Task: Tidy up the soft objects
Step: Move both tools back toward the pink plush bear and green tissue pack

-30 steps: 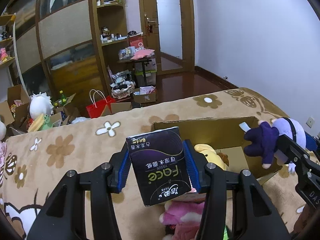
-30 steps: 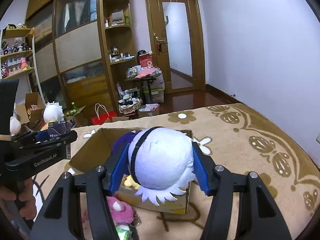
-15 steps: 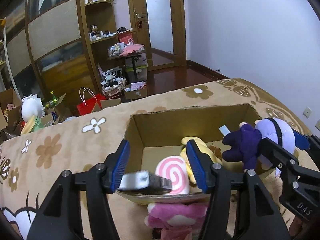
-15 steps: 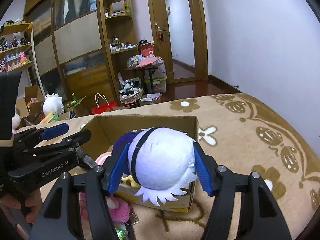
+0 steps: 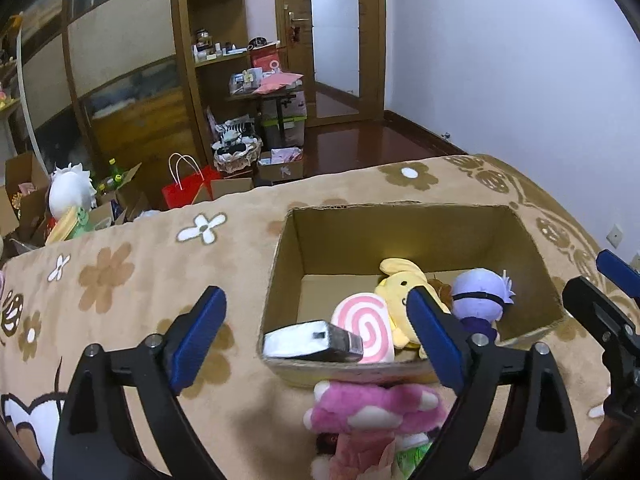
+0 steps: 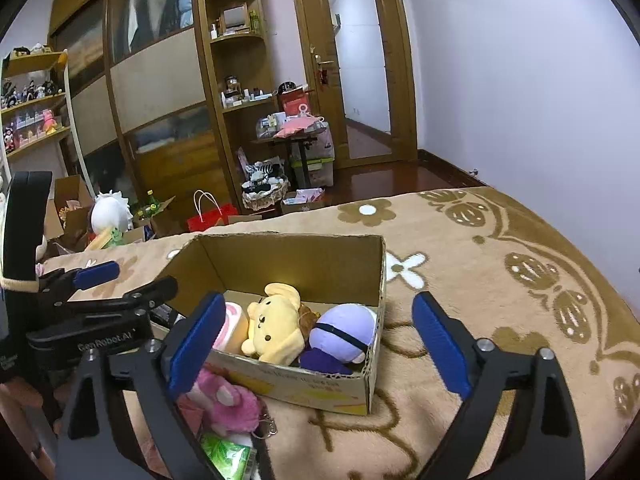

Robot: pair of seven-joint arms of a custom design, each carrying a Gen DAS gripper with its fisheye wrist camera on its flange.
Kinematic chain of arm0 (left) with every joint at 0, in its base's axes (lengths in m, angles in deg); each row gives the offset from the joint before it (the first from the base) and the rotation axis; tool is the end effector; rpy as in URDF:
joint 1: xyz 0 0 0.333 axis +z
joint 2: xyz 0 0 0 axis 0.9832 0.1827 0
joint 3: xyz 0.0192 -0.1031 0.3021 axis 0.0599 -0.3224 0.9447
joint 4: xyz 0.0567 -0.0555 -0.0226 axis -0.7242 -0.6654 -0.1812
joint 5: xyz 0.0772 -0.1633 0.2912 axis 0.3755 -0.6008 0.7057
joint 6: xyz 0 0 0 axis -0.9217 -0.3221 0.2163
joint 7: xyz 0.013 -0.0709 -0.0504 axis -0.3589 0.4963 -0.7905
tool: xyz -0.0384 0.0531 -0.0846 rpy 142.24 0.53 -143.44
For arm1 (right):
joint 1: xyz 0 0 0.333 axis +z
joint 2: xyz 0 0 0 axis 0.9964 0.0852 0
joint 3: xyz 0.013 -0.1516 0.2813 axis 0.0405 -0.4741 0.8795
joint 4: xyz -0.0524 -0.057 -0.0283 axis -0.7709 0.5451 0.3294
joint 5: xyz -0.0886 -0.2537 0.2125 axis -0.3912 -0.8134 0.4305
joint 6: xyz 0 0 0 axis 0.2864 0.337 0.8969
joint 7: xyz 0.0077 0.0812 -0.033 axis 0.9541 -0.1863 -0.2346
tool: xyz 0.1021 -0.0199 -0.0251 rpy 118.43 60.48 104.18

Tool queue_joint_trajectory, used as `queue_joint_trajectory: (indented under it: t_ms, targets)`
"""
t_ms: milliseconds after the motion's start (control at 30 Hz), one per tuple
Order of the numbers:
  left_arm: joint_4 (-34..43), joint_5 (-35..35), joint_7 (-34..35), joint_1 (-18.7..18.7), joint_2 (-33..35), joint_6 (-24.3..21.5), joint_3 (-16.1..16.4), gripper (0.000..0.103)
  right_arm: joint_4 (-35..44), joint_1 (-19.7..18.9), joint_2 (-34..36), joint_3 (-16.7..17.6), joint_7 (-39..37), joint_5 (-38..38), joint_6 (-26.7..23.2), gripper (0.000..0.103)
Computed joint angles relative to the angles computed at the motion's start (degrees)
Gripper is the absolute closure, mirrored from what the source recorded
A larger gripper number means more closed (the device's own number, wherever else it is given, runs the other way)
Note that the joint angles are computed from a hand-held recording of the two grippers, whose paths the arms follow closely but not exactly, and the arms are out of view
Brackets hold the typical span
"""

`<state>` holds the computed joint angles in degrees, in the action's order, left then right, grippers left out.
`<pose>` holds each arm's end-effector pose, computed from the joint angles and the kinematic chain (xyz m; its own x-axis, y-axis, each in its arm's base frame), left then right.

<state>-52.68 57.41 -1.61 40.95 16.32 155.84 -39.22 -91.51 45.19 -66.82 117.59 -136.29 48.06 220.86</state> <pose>0.5174 -0.5059 0.4638 -0.6227 -0.7819 -0.0307 -0.4994 0.4273 -0.7537 0.3489 0.3315 0.4710 -0.4630 -0.8762 -0.1342 -0.4168 0.3488 -0.8394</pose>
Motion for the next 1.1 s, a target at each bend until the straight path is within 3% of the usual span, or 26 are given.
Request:
queue_joint_trajectory:
  t_ms: [167,433,600,767,1100]
  targets:
    - [-3.32,0.54,-1.83,0.20,-3.16,-0.01,0.56,0.009,0.56,2.95,-0.32,-1.85,0.00,0.60,-2.31,0.001]
    - [-9.56,-0.57,1.09,3.06,-8.27,-3.33,-3.23,0.007,1.36,7.80,0.59,-4.17,3.57,-0.37,-5.70,0.000]
    - [-12.64,-0.04,1.19,3.39,-10.74,-6.25,-4.08,0.007,1.64,10.82,3.81,-5.33,6.49,-1.69,-6.59,0.000]
    - [-16.14,-1.36,1.49,5.03,-12.62,-5.72,-6.12,0.007,1.71,13.54,7.85,-6.02,9.98,-2.80,-7.63,0.000]
    - [-17.94,-1.31,2.22,4.94,-12.58,-8.69,-6.68,0.007,-0.16,17.27,15.97,-7.61,18.04,-7.62,-5.23,0.000]
